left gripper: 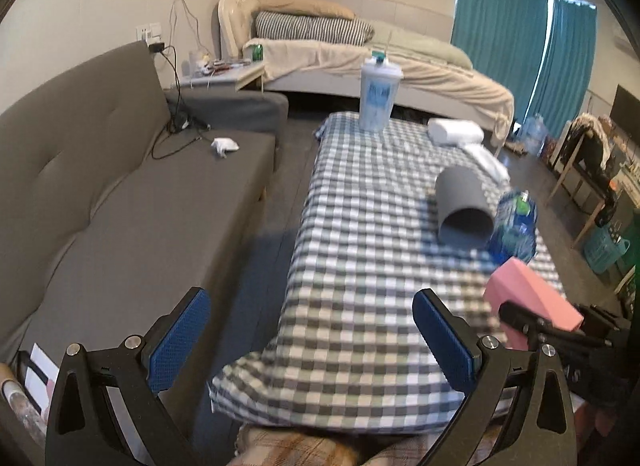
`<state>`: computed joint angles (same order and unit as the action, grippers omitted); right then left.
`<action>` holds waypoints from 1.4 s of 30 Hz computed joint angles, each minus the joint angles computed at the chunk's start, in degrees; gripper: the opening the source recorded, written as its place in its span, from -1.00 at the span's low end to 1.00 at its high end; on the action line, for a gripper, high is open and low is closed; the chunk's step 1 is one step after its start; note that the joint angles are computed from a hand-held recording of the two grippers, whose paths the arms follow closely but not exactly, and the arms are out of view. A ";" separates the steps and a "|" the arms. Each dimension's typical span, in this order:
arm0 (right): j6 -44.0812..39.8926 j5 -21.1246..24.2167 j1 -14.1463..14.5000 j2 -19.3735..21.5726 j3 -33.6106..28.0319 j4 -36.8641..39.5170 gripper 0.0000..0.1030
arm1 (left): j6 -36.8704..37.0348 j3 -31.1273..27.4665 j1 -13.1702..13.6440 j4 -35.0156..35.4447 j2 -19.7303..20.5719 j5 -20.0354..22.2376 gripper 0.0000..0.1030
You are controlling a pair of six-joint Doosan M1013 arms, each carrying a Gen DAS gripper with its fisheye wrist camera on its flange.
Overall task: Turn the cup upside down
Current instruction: 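Lift the pink cup with the right gripper and carry it toward the left gripper, then grasp the pink cup with the left gripper while the right gripper releases it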
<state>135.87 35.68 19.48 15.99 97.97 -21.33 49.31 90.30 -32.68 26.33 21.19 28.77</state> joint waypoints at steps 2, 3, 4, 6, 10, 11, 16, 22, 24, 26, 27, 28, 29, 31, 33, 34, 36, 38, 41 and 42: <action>1.81 0.11 0.05 0.19 0.25 -1.68 0.20 | -1.83 0.14 -0.30 1.74 0.15 0.53 1.00; 2.23 0.22 0.11 0.36 0.33 -2.33 0.20 | -2.02 -0.01 -0.26 1.73 0.33 0.82 1.00; 2.04 0.43 0.14 0.65 0.22 -2.48 0.20 | -1.73 -0.23 -0.25 1.14 0.55 0.90 1.00; 0.73 1.38 0.29 1.40 -0.27 -2.57 0.20 | -1.03 -0.84 -0.22 0.69 1.11 1.57 1.00; -0.30 1.29 0.39 1.96 -0.02 -2.32 0.20 | -0.01 -1.60 -0.20 0.04 2.07 2.49 1.00; -0.53 0.81 0.27 1.85 0.13 -1.97 0.20 | 0.34 -1.93 -0.16 -0.27 2.35 2.82 1.00; -3.95 1.19 -0.67 2.20 0.05 2.89 0.47 | 0.90 -2.89 -0.69 0.89 3.18 4.35 1.00; -1.38 -2.95 -0.63 -1.37 2.57 0.36 0.55 | 0.12 -3.28 -1.68 3.00 2.91 5.15 1.00; 1.82 -2.90 -0.12 -3.07 3.40 -3.57 0.56 | -0.13 -3.69 -2.29 3.71 2.83 5.75 1.00; 3.78 -3.05 -0.08 -5.08 4.71 -6.11 0.56 | 0.66 -4.14 -2.98 3.05 2.75 5.85 1.00; 4.40 -2.50 -0.09 -5.71 4.91 -6.98 0.56 | 1.51 -4.52 -3.44 2.25 2.77 5.95 1.00; 4.89 -1.73 -0.16 -6.37 5.25 -7.80 0.56 | 1.88 -4.76 -3.81 1.95 2.84 6.17 1.00; 4.90 -0.98 -0.32 -6.86 5.47 -8.20 0.57 | 2.31 -5.18 -4.25 1.70 2.97 6.63 1.00; 5.55 0.72 -0.76 -7.79 5.98 -9.54 0.57 | 4.13 -6.07 -5.35 0.84 3.27 7.23 1.00; 7.40 0.70 -1.55 -9.06 7.18 -11.47 0.57 | 6.87 -7.16 -6.31 -0.70 3.78 8.05 1.00; 8.04 0.21 -1.92 -9.55 7.77 -11.73 0.57 | 7.70 -7.91 -6.78 -1.21 4.26 8.94 1.00; 7.48 -0.57 -3.01 -10.33 8.71 -10.12 0.57 | 9.57 -9.48 -7.39 -2.68 5.21 10.52 1.00; 6.19 -0.94 -3.81 -10.75 9.34 -8.49 0.56 | 12.63 -10.66 -7.63 -5.97 5.96 10.89 1.00; 5.71 -1.14 -4.41 -11.09 10.12 -8.50 0.56 | 15.37 -12.54 -8.12 -8.99 7.34 12.64 1.00; 5.56 -1.28 -4.65 -11.16 10.34 -8.41 0.56 | 15.95 -13.14 -8.22 -9.62 7.81 13.37 1.00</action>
<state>141.43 34.40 14.83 4.83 108.30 -29.74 65.26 77.17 -40.90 16.71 29.00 42.14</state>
